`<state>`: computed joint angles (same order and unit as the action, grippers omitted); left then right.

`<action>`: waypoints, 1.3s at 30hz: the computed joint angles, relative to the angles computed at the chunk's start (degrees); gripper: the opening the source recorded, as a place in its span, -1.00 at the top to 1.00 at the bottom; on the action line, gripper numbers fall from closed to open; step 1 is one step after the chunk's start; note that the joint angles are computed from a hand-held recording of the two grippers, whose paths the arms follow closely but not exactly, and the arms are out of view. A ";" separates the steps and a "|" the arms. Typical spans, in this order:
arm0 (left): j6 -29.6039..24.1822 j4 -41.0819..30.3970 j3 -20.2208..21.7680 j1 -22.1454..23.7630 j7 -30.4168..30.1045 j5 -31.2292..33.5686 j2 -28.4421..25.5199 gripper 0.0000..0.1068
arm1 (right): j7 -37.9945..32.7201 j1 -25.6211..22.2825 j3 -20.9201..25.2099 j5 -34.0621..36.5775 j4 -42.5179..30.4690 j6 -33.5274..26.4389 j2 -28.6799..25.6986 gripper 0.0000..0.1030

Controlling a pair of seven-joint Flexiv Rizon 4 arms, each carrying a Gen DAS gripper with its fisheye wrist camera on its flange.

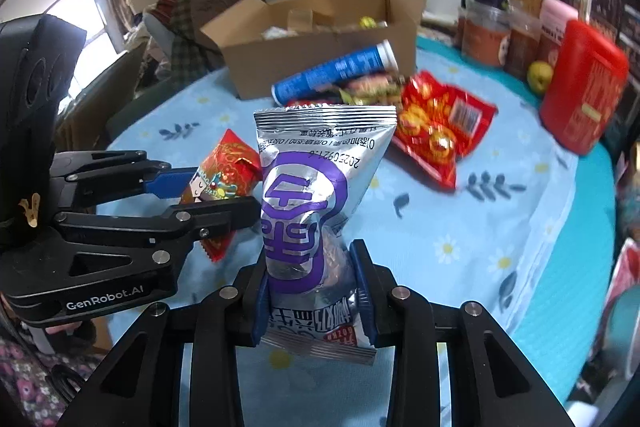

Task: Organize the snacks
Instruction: 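Lift the red packet with the left tool while the right tool lifts the purple-silver bag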

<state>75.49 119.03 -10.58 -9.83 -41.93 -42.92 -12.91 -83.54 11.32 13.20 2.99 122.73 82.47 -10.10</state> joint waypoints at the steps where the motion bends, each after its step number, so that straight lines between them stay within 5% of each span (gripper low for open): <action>1: 0.52 0.03 -0.43 0.16 0.82 -1.04 0.42 0.43 | -0.14 0.00 0.08 0.00 -0.08 0.20 0.32 0.32; 23: 9.56 -10.20 -3.05 -1.94 20.54 -22.49 -0.10 0.43 | -3.11 0.19 -1.55 -3.94 -10.74 2.75 0.90 0.32; 32: 9.89 -18.91 -4.11 1.16 17.13 -17.60 -5.73 0.43 | -6.82 -1.16 -0.36 -2.76 -20.54 1.85 -4.59 0.32; 39: 9.14 -28.81 -3.40 3.50 7.52 -6.37 -12.70 0.43 | -9.28 -2.57 1.16 -3.00 -31.10 -0.07 -11.40 0.32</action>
<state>84.63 90.22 -13.98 -6.33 -34.41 -49.29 -25.60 -92.81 8.75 14.36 -0.02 91.63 82.40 -21.50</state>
